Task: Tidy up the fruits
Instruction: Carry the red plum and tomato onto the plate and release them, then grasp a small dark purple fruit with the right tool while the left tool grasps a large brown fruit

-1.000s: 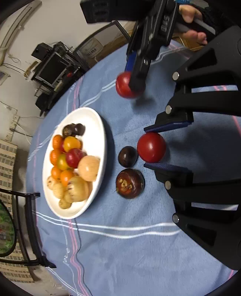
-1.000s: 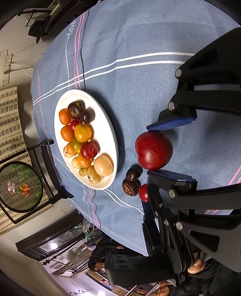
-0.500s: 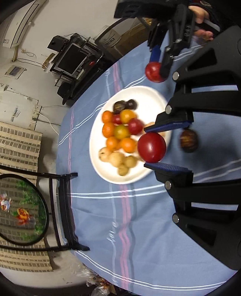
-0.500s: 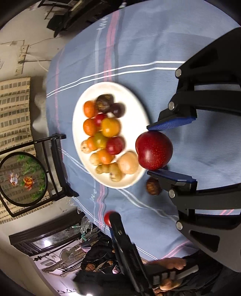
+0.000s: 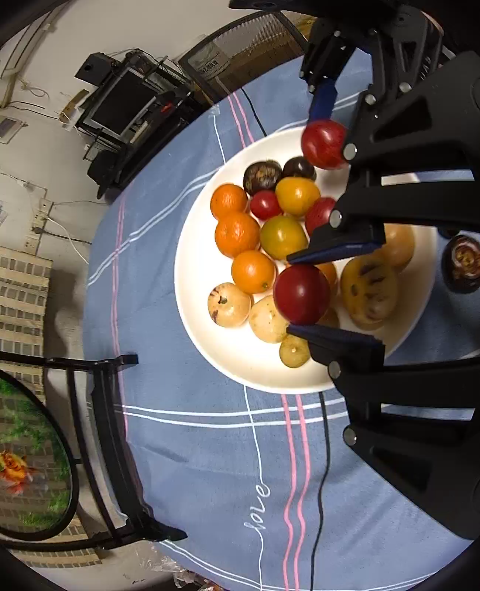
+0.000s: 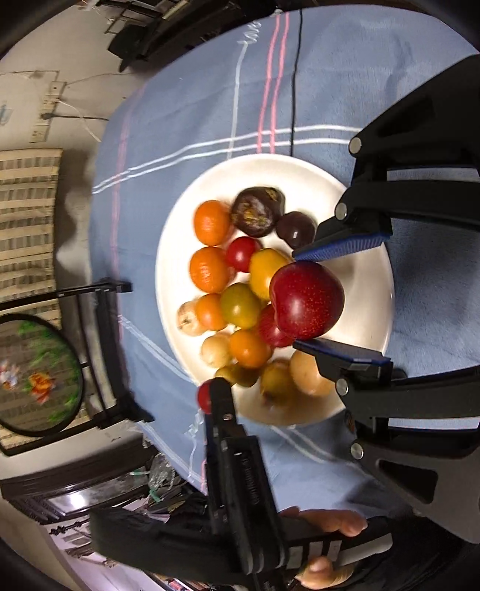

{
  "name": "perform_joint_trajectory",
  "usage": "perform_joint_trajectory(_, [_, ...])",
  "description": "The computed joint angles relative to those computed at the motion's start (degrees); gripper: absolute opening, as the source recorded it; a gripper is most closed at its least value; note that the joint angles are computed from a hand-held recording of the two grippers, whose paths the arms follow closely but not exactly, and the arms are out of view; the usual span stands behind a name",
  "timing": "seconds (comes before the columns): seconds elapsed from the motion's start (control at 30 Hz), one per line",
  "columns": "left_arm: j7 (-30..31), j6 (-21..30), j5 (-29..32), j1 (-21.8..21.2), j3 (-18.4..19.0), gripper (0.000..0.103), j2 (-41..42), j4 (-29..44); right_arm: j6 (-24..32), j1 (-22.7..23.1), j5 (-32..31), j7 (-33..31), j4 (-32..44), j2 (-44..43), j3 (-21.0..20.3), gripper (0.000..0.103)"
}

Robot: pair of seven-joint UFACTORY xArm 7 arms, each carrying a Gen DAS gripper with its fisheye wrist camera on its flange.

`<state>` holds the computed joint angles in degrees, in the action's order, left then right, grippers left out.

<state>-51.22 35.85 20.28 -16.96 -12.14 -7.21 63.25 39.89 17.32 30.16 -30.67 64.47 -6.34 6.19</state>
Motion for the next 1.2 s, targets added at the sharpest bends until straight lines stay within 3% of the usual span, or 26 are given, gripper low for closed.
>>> perform_joint_trajectory(0.27, [2.0, -0.3, -1.3, -0.3, 1.2, 0.035, 3.4, 2.0, 2.8, -0.6, -2.2, 2.4, 2.4, 3.2, 0.7, 0.045])
perform_joint_trajectory(0.33, [1.1, -0.9, -0.7, -0.4, 1.3, 0.05, 2.9, 1.8, 1.6, -0.6, -2.3, 2.2, 1.5, 2.2, 0.9, 0.053])
perform_joint_trajectory(0.43, [-0.2, -1.2, 0.8, -0.4, 0.8, 0.05, 0.5, 0.8, 0.0, -0.4, -1.6, 1.4, -0.1, -0.1, 0.7, 0.061])
perform_joint_trajectory(0.6, [-4.2, -0.2, 4.3, 0.3, -2.3, 0.052, -7.3, -3.3, 0.8, 1.8, 4.9, -5.2, -6.4, -8.7, -1.7, 0.062])
perform_joint_trajectory(0.73, [-9.8, 1.2, 6.7, 1.5, -6.5, 0.065, -15.2, -8.9, 4.6, 3.5, 5.0, -6.4, -12.2, -15.7, -2.8, 0.062])
perform_joint_trajectory(0.97, [-13.2, -0.1, -1.8, -1.2, -9.6, 0.065, -24.8, -20.5, 8.7, 5.7, 5.2, -4.2, -17.6, -19.8, -3.2, 0.062])
perform_joint_trajectory(1.2, [-13.7, 0.6, -7.1, -3.4, -11.1, 0.064, -27.2, -25.2, 5.6, 5.7, 2.4, -0.2, -18.5, -19.1, -1.7, 0.062])
